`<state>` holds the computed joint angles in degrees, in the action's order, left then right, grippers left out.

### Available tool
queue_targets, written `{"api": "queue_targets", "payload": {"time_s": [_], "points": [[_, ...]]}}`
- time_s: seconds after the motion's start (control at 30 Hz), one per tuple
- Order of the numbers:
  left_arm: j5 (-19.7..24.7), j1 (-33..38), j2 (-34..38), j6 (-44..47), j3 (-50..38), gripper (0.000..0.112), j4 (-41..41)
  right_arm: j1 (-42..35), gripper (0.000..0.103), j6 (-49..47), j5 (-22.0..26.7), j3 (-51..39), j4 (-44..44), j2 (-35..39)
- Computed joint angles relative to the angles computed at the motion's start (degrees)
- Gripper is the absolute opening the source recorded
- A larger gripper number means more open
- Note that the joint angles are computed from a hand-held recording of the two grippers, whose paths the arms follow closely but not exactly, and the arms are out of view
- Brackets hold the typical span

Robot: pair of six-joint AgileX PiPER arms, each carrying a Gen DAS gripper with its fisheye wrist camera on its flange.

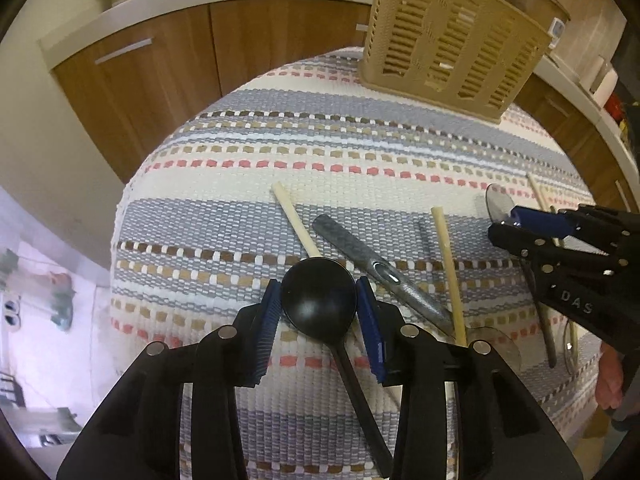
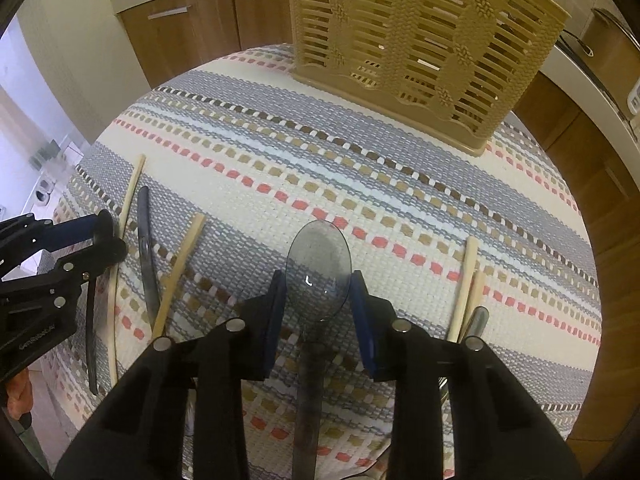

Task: Organize utensils
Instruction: 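Lift the black ladle with the left gripper while the right gripper grasps another clear spoon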

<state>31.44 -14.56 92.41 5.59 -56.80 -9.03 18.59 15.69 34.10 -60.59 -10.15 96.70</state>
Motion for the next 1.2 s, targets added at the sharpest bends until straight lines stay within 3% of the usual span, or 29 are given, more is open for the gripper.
{"api": "queue_targets", "payload": {"time_s": [0.47,0.9,1.2], "points": [[-5.2,3.1,-9.6,17.4,4.0,0.036,-15.9,-7.2,0.029,-18.4,-6.5,6.1,18.9,-10.2],[-13.8,-1.8,-15.0,9.9,4.9,0.036,-6.0,-8.0,0.029,-23.9,-10.6,8.1,24.1,-16.9],[-18.6,-3.3,-15.8,7.8,3.8,0.036,-2.4,-10.9,0.029,-43.8,-16.1,10.0,45.7,-20.4]]}}
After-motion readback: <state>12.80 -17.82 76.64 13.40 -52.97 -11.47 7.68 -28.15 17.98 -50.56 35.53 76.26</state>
